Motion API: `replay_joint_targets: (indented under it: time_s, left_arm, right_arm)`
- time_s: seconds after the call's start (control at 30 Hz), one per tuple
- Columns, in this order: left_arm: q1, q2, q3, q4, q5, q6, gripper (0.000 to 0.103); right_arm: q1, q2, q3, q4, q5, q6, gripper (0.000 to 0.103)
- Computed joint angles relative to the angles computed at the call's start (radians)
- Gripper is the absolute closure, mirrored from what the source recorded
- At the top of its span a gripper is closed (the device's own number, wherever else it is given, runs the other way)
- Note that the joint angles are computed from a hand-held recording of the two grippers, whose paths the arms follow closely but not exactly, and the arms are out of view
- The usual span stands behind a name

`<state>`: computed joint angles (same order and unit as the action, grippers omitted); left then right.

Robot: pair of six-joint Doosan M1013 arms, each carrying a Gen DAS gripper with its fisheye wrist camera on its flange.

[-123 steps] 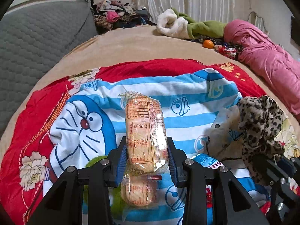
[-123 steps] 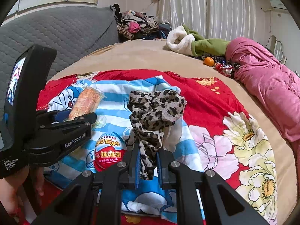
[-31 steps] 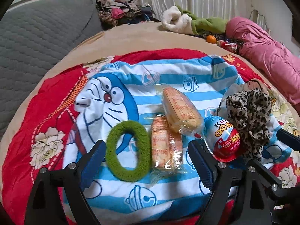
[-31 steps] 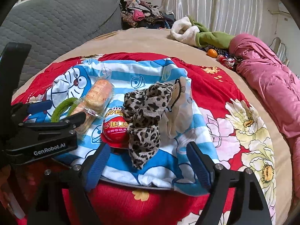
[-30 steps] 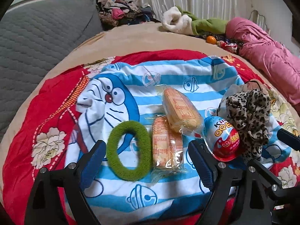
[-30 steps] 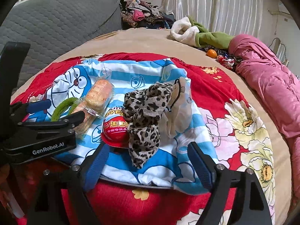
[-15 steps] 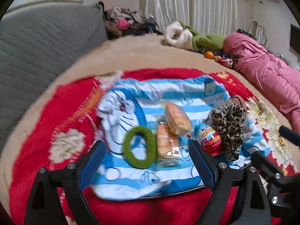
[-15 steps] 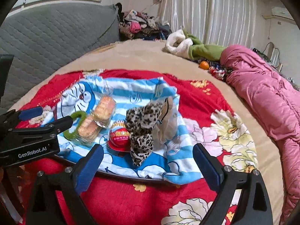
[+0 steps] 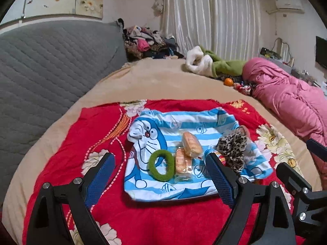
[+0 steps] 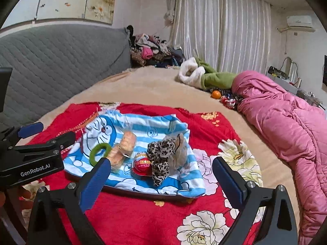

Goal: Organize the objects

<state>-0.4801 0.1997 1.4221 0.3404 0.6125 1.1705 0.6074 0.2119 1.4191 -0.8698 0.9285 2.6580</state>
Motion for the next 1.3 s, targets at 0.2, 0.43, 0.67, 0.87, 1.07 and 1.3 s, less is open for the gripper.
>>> replay_joint_targets:
  time_s: [0.2,0.43,0.67,0.87,1.07,1.3]
  left_arm:
    - [-0.004,-0.06,0.041,-0.002,-0.036,0.001,0.012]
    - [-0.006,-0.108,0.086,0.027,-0.043,-0.045,0.012]
    - [-0.008,-0.159,0.147,0.04,-0.071,-0.058,0.012]
    - [-0.016,-0.199,0.188,0.075,-0.088,-0.082,0.012]
    - [-0.019,-0.24,0.219,0.066,-0.089,-0.079,0.012]
    - [-0.027,-0.289,0.251,0.053,-0.101,-0.068,0.012]
  right_arm:
    - [0.038,-0.023,0.003,-0.061,0.017,0.037,0.002]
    - [0.078,-0.045,0.015,-0.108,0.044,0.074,0.002]
    - [0.111,-0.059,0.032,-0.124,0.075,0.093,0.002]
    - [0.14,-0.074,0.047,-0.151,0.097,0.122,0.001]
    - [0.175,-0.089,0.055,-0.182,0.125,0.143,0.001]
    - [0.219,-0.106,0.071,-0.218,0.16,0.169,0.001]
